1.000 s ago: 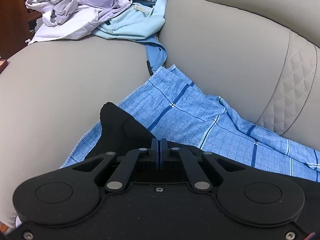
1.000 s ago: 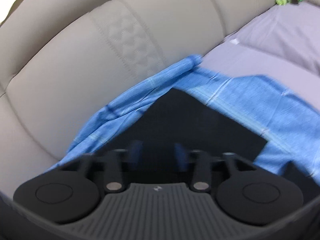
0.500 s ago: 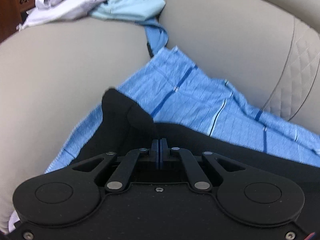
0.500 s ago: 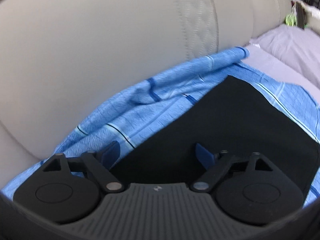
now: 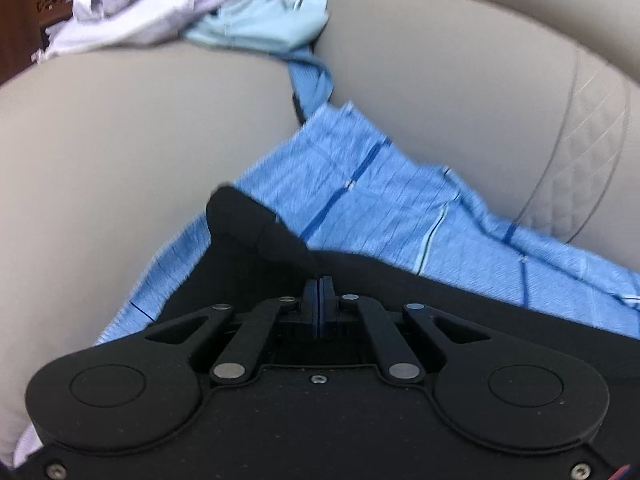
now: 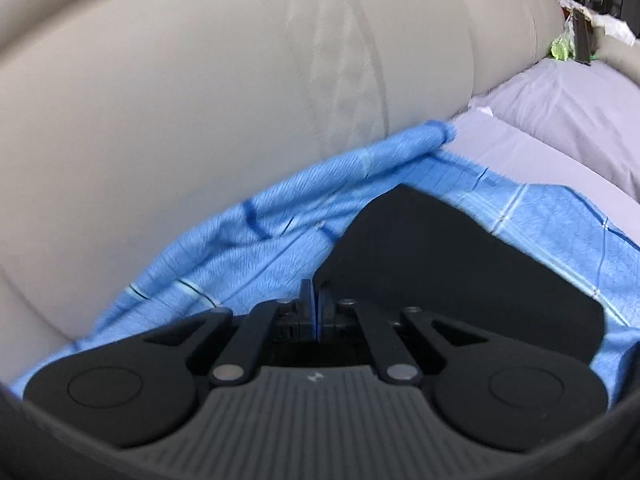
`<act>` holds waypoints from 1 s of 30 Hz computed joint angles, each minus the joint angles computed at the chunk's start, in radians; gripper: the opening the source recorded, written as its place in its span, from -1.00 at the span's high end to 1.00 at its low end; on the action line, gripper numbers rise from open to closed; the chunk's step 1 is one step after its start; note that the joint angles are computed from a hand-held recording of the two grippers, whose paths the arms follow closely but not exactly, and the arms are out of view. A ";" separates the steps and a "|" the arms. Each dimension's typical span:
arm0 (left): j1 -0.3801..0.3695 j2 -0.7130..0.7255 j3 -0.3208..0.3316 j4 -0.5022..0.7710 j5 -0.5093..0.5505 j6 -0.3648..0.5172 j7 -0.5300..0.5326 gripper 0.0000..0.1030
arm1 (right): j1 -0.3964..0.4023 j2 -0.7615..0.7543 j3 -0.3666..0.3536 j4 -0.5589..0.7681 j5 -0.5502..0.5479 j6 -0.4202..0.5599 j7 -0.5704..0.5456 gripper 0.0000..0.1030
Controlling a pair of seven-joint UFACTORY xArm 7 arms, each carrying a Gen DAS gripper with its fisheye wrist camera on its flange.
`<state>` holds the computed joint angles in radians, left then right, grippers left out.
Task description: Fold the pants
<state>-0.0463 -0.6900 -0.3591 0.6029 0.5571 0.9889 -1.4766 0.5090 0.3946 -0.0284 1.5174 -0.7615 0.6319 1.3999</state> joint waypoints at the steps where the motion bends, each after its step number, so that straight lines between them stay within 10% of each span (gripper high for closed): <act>1: -0.008 -0.017 -0.001 0.005 -0.004 0.015 0.009 0.97 | -0.003 -0.063 -0.012 -0.080 -0.028 -0.055 0.040 0.97; 9: -0.095 -0.256 -0.044 -0.017 -0.097 0.173 0.109 0.97 | -0.091 -0.549 0.027 -0.603 -0.284 -0.201 0.288 0.96; 30: -0.230 -0.659 -0.234 0.011 -0.428 0.632 0.064 0.98 | -0.188 -1.289 0.215 -1.117 0.121 0.007 0.002 0.97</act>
